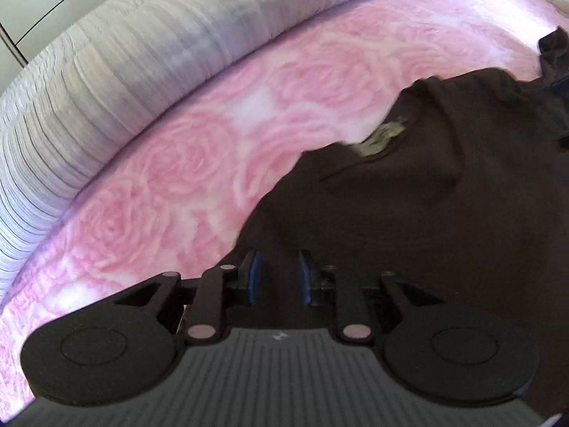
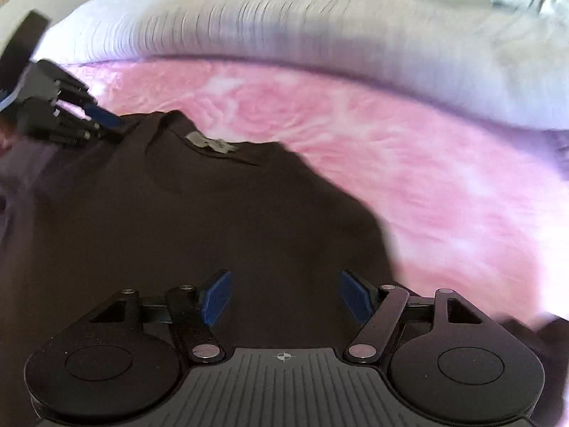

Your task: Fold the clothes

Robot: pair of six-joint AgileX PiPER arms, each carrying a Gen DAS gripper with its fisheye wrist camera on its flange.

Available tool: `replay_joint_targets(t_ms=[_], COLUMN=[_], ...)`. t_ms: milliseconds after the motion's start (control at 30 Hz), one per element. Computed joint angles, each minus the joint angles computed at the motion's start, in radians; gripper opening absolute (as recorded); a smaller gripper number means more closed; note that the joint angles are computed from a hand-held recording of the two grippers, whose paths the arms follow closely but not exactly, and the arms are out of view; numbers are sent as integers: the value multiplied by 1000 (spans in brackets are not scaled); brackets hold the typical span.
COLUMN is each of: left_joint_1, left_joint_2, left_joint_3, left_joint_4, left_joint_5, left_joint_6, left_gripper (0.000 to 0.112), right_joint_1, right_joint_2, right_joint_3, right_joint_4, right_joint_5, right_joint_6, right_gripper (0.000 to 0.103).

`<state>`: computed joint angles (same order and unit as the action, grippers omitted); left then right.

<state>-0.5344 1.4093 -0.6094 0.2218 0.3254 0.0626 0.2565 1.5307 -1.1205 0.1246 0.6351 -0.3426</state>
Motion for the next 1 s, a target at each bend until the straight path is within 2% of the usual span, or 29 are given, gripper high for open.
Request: replay_joint_targets(t_ms=[33,100,167,267,300,367,467,567,633,667,700,733,800,833,867,900,1000], left_joint_1=[-31,-130,-250,-399,-438,-512,-595,-644,-670,-677,-684,-689,-695,-697,-700,-705,-710], left_joint_2=[-31,-58,-60,16,55,147,285,394,448,467,482,492,506,512,518,523,523], left_joint_3=[-4,-22,-60,-161,-202,-285,-423,-551,-618,-639,-655,-665,-676,-680,-685,-688,-685], left_joint_4=[-26,-36,-19,-29,-56,-57,-101,-165,-159,-158,-158,-151,-142,-139,-132,-117,-98], left_joint_5=[27,52,65,63,56,40,30,56,88,104,117,128,146,154,162,168,168], left_joint_6=[-5,-50,-114,-200,-205,-234,-202,-118,-97,-91,-87,-91,-97,-99,-104,-117,-144], left_gripper=[20,20,20,21,21,24,26,27,27,27,27,27,27,27,27,27,27], right_joint_1=[-21,-112,-302,-602,-702,-819,-828,-816,-783,-782,-797,-809,-870,-894,-908,-913,-908], right_joint_2=[-83,-215,-262,-228,-200,-153,-109,-60,-41,-30,-19,-9,-5,-8,-17,-52,-234], right_joint_3=[63,145,169,136,125,123,169,212,262,271,264,254,205,186,189,208,310], right_joint_4=[-44,-112,-74,0,82,201,330,478,579,616,636,647,614,596,595,571,505], right_joint_5=[-8,33,97,200,229,249,162,67,-69,-98,-88,-78,3,22,2,-59,-359], right_joint_6=[20,54,11,-44,-104,-185,-320,-486,-595,-633,-651,-659,-643,-631,-631,-672,-953], right_gripper=[71,72,72,73,72,72,72,72,72,72,71,66,6,6,6,5,6])
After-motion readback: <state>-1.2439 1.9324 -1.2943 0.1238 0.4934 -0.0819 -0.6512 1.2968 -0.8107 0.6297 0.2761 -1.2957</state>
